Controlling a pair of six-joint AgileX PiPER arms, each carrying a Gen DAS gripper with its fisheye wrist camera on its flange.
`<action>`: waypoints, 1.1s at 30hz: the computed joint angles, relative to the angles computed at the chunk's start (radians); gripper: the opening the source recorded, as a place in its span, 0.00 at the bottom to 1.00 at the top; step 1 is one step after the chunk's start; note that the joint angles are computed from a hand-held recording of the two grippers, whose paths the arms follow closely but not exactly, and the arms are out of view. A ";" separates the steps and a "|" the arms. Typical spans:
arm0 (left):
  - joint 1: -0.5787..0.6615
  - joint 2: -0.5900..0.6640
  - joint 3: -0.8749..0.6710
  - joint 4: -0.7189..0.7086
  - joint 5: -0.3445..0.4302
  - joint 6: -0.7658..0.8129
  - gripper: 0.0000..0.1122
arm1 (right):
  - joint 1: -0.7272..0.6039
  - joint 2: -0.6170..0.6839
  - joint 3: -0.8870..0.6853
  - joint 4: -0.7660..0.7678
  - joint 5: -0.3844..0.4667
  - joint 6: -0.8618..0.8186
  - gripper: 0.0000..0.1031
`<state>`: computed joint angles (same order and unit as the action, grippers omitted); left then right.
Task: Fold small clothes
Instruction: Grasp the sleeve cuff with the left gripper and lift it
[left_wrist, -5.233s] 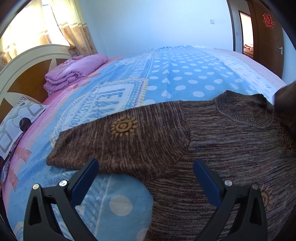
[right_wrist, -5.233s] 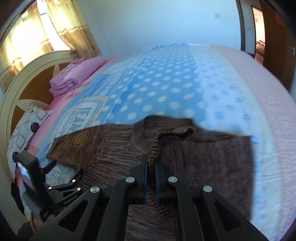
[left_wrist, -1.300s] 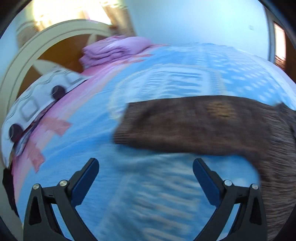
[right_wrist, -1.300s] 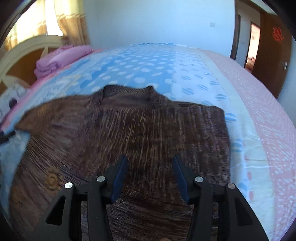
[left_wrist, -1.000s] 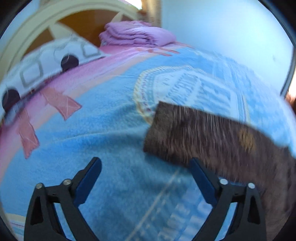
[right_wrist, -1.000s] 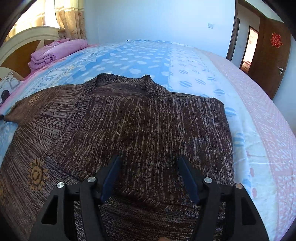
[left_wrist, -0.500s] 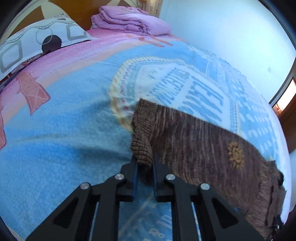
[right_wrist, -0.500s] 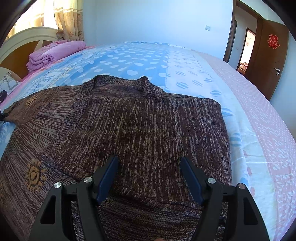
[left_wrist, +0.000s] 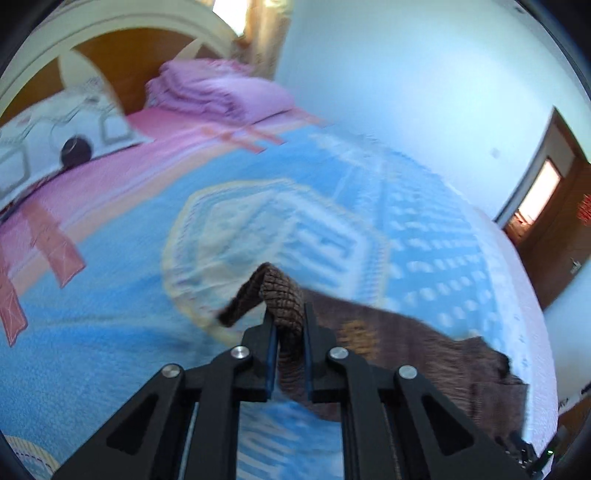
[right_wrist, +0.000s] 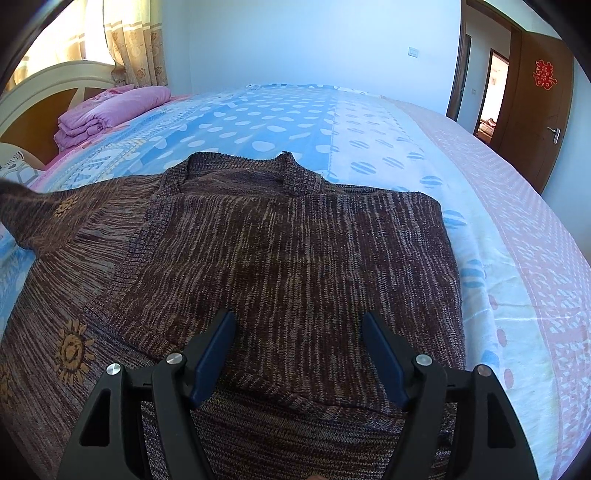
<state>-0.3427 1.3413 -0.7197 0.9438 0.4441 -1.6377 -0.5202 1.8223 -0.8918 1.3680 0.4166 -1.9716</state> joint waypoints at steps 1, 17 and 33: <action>-0.029 -0.001 -0.023 -0.012 0.016 0.011 0.11 | -0.001 0.001 -0.001 -0.002 0.003 0.003 0.70; -0.436 0.361 -0.439 -0.033 0.102 -0.110 0.11 | -0.022 0.018 -0.019 -0.027 0.046 0.040 0.71; -0.726 0.534 -0.474 0.155 0.411 -0.124 0.65 | -0.057 0.043 -0.059 -0.090 0.129 0.125 0.71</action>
<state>-1.0690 1.8755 -1.1939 1.0988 0.8554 -1.7619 -0.5777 1.8648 -0.9512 1.2785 0.5455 -1.8464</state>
